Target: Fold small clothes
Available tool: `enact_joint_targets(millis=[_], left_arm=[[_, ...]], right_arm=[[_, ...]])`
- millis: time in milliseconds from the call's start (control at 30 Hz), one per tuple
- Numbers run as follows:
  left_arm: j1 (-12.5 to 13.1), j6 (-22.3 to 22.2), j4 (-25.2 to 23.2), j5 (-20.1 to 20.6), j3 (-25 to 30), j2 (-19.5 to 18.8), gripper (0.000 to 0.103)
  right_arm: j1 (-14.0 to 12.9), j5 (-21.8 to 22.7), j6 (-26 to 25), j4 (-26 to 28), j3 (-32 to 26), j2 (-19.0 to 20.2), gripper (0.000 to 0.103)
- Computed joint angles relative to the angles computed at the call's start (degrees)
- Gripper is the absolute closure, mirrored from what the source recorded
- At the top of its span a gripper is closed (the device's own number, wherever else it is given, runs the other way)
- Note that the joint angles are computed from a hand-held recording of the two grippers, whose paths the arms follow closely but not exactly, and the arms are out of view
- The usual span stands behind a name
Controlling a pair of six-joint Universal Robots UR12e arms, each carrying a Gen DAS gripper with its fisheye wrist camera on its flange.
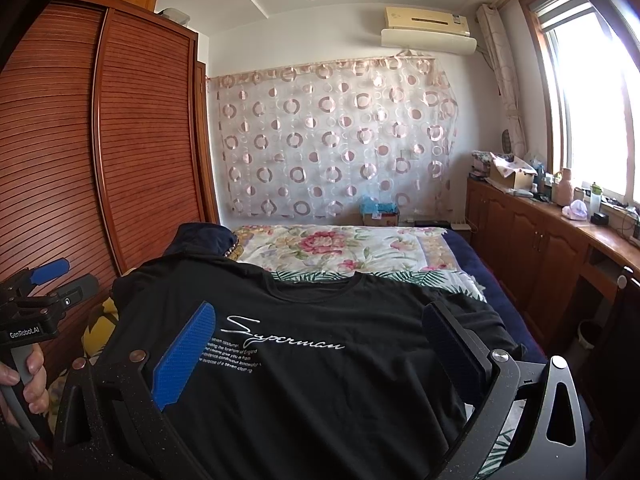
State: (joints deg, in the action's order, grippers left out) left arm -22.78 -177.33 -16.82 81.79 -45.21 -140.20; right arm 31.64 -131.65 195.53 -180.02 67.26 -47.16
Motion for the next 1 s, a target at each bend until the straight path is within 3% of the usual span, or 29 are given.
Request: enact_joint_targets(millis=[1000], left_arm=[[-0.16,0.33,1.04,0.15,-1.18,0.84,0.0]], right_arm=[[0.11,0.13,-0.27,-0.83,-0.31,0.3,0.0]])
